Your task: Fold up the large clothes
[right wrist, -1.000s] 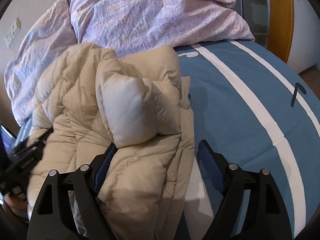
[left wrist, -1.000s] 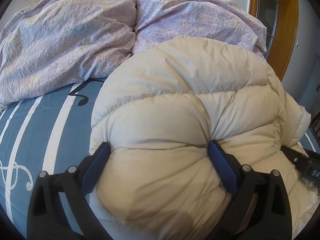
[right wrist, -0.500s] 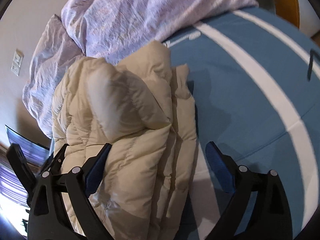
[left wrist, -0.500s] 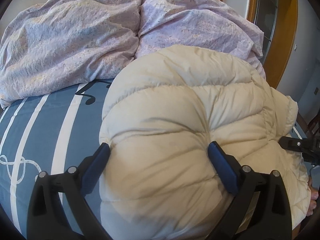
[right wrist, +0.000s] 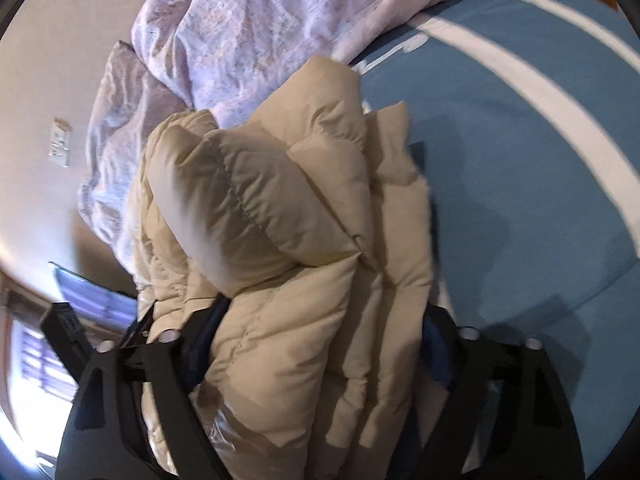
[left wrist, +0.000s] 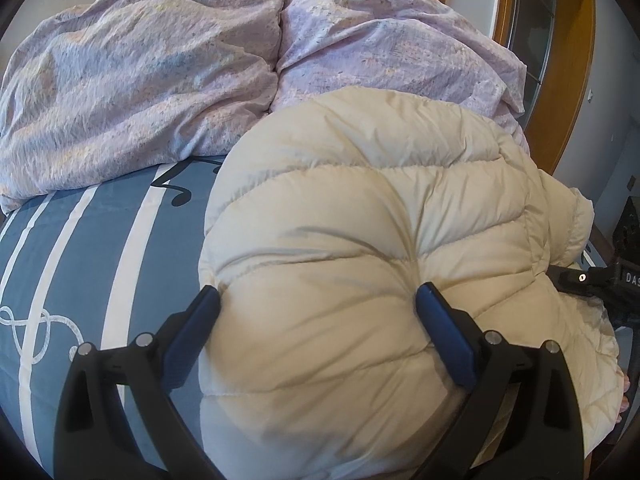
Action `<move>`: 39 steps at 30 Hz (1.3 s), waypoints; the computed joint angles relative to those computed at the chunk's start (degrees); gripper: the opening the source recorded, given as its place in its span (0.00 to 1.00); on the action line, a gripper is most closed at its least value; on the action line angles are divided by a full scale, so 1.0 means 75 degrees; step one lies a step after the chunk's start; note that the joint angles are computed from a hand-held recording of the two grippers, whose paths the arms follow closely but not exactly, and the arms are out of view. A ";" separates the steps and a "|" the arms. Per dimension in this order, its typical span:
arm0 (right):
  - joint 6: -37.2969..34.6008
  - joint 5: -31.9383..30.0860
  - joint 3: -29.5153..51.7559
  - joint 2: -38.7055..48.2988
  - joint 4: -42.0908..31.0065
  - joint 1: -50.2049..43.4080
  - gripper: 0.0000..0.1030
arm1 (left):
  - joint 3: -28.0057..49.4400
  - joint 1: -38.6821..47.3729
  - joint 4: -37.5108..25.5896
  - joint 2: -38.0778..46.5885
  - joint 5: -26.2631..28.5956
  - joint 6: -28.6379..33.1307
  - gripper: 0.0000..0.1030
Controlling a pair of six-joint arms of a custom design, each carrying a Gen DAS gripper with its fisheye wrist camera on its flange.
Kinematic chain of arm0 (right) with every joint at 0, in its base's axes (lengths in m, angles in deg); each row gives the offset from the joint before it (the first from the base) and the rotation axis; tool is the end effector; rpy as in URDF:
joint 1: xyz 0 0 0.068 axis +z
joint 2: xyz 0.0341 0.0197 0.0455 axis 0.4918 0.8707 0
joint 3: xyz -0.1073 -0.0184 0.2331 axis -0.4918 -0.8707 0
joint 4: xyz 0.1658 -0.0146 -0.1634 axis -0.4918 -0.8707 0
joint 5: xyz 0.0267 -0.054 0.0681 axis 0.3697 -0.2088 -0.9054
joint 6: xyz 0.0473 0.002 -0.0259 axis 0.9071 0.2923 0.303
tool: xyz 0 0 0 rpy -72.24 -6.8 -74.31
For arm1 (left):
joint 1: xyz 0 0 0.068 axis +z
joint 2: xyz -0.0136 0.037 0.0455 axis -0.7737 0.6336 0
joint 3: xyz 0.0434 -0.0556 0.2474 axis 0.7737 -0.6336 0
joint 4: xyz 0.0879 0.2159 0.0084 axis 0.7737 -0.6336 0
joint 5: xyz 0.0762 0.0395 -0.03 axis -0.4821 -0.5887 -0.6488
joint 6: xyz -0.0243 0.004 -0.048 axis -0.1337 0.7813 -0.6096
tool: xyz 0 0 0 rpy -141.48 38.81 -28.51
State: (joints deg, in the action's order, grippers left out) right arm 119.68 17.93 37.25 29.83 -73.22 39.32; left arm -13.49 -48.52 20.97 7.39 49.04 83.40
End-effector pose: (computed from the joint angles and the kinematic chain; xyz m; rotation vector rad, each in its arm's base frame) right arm 0.3070 0.0697 0.1462 0.3840 2.3567 0.9721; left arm 0.3183 0.0045 0.2066 0.2727 2.3984 -0.1589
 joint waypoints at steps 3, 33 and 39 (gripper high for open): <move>0.0251 -0.0457 -0.0130 0.0284 0.0676 -0.0059 0.54 | 0.0026 0.0050 -0.0030 0.0018 0.0040 -0.0019 0.95; 0.0130 -0.0268 -0.0135 0.0042 0.0667 -0.0043 0.27 | 0.3931 0.1977 -0.4682 0.2604 0.3251 0.0478 0.87; 0.0130 -0.0320 -0.0091 0.0090 0.0643 -0.0053 0.27 | 0.4011 0.1811 -0.4822 0.2951 0.3489 0.0378 0.87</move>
